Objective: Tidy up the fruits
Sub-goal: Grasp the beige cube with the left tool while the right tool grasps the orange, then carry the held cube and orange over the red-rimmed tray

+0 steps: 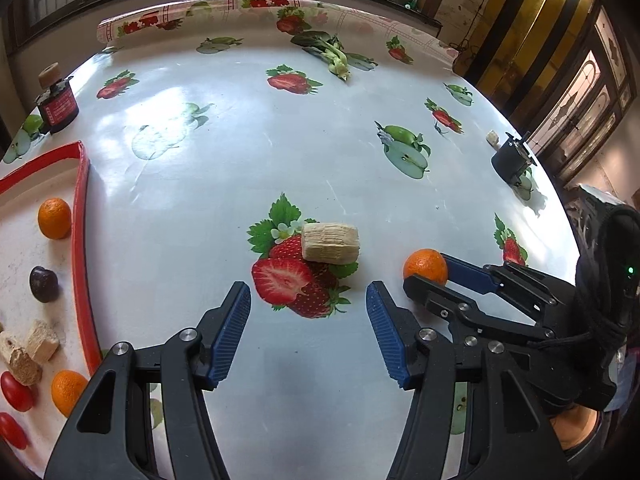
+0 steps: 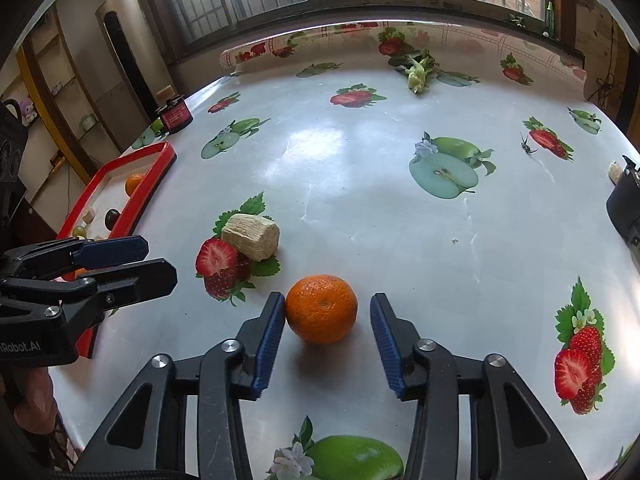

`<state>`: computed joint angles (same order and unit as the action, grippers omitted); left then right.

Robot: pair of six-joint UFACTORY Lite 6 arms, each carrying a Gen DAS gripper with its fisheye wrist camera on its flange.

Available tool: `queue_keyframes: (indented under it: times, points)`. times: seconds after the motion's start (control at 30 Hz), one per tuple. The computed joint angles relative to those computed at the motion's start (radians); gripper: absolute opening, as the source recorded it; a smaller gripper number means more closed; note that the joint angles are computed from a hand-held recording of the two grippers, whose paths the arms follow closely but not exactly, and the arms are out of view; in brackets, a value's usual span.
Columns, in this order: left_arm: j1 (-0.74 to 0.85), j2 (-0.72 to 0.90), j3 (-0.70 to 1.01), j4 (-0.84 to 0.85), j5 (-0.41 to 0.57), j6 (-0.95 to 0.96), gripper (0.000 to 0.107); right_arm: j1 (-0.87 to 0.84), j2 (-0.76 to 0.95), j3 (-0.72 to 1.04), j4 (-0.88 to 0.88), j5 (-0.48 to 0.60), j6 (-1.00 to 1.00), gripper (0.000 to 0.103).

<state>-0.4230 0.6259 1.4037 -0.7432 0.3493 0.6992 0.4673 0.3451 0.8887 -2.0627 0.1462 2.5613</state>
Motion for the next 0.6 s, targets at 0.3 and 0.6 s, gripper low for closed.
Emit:
queue_keyframes:
  times: [0.3,0.6]
  points:
    - [-0.082,0.23,0.274,0.23,0.018,-0.266,0.048,-0.008,-0.222,-0.204,-0.039,0.056,0.078,0.037]
    - [-0.06,0.127,0.135,0.112,-0.035,-0.133,0.033,0.006,-0.342,-0.267,0.116,0.068,-0.051,0.037]
